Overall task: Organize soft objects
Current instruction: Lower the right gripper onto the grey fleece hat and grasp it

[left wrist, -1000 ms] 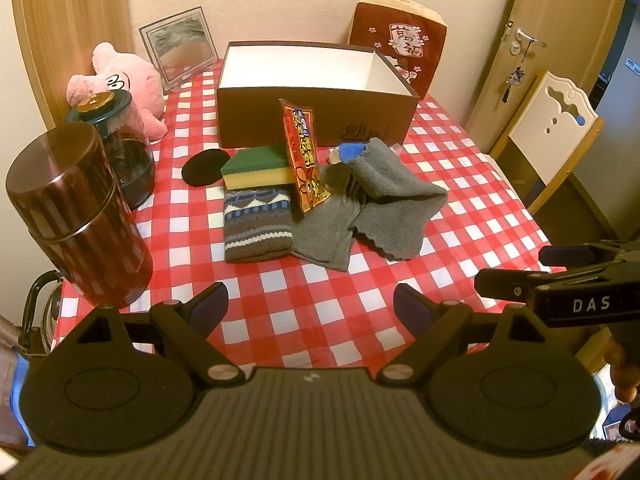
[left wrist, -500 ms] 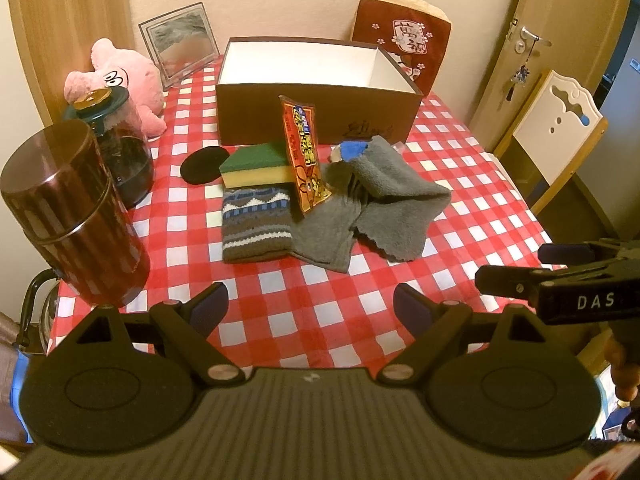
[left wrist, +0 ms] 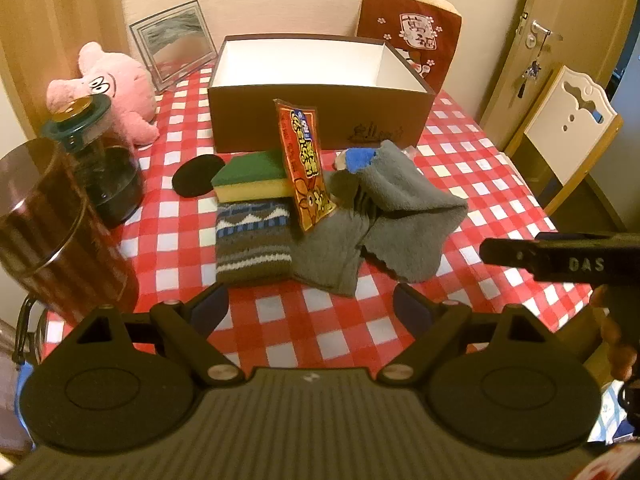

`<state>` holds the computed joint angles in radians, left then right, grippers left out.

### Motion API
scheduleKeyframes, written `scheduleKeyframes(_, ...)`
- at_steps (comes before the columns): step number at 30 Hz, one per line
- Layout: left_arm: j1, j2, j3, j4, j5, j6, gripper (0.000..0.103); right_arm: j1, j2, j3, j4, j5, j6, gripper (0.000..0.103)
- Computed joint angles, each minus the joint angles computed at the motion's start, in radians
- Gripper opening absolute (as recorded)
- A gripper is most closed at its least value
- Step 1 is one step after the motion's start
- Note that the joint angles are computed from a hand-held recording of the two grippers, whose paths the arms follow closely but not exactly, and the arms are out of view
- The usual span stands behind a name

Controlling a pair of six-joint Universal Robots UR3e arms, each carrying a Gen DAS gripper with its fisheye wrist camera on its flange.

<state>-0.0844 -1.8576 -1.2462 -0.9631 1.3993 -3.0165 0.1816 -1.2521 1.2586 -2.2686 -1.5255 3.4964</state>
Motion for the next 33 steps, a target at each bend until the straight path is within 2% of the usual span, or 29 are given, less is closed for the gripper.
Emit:
scheduleKeyframes(7, -0.031, -0.144, 0.134, 0.009, 0.017, -0.017, 0.083, -0.073, 0.091, -0.006, -0.075, 0.054, 0.020, 0.089)
scheduleKeyframes(16, -0.053, -0.355, 0.399, -0.066, 0.048, -0.044, 0.079, -0.151, 0.217, -0.048, -0.135, 0.140, 0.099, 0.085)
scheduleKeyframes(21, -0.056, -0.478, 0.591, -0.135, 0.066, -0.052, 0.074, -0.183, 0.273, -0.074, -0.165, 0.197, 0.170, 0.084)
scheduleKeyframes(26, -0.059, -0.586, 0.784, -0.229, 0.072, -0.057, 0.073, -0.201, 0.336, -0.135, -0.155, 0.223, 0.241, 0.081)
scheduleKeyframes(29, -0.061, -0.626, 0.855, -0.269, 0.074, -0.058, 0.073, -0.213, 0.362, -0.159, -0.155, 0.248, 0.267, 0.067)
scheduleKeyframes(30, -0.062, -0.638, 0.874, -0.281, 0.075, -0.058, 0.073, -0.217, 0.370, -0.167, -0.152, 0.254, 0.272, 0.059)
scheduleKeyframes(31, -0.062, -0.643, 0.882, -0.287, 0.076, -0.059, 0.073, -0.221, 0.373, -0.167, -0.158, 0.263, 0.276, 0.046)
scheduleKeyframes(32, -0.062, -0.650, 0.895, -0.295, 0.075, -0.058, 0.073, -0.224, 0.379, -0.176, -0.157, 0.266, 0.277, 0.038)
scheduleKeyframes(33, -0.061, -0.653, 0.898, -0.296, 0.074, -0.058, 0.073, -0.226, 0.380, -0.182, -0.152, 0.266, 0.270, 0.020)
